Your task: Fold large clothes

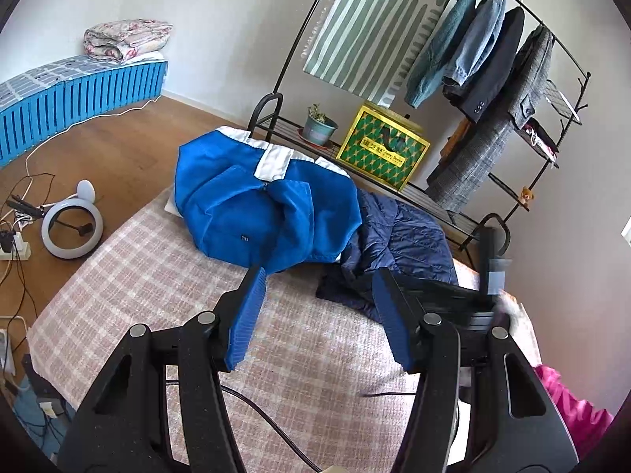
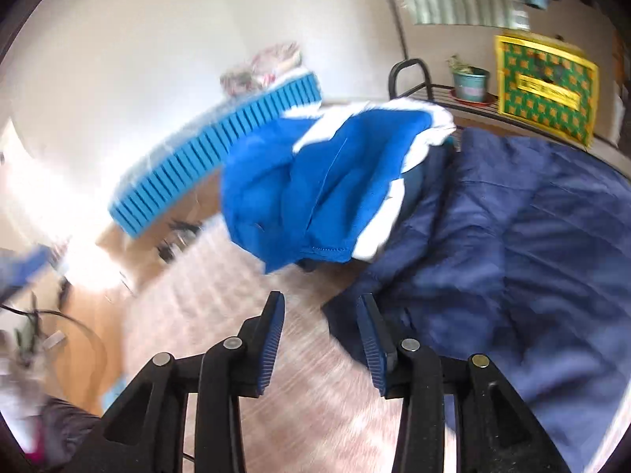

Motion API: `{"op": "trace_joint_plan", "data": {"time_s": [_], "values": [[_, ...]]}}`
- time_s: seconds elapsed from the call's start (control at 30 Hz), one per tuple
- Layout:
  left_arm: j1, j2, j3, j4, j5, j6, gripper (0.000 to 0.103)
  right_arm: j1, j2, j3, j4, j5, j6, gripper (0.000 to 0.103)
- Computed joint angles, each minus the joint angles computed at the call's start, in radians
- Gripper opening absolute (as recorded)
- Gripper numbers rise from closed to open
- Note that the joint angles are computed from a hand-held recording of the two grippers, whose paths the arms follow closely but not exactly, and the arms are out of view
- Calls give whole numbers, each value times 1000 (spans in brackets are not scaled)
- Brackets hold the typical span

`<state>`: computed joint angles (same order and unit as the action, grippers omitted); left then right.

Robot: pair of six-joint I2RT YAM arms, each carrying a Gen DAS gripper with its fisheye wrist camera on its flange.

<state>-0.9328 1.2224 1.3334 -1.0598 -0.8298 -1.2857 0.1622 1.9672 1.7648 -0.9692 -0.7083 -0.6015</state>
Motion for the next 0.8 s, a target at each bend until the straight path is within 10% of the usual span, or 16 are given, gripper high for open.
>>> {"op": "trace_joint_plan", "data": {"time_s": [0.2, 0.8], "values": [[26, 19, -22, 59, 69, 31, 58, -314, -90, -34, -46, -96, 40, 87], [151, 181, -7, 328, 353, 150, 58, -438, 556, 544, -248, -284, 318, 89]]}}
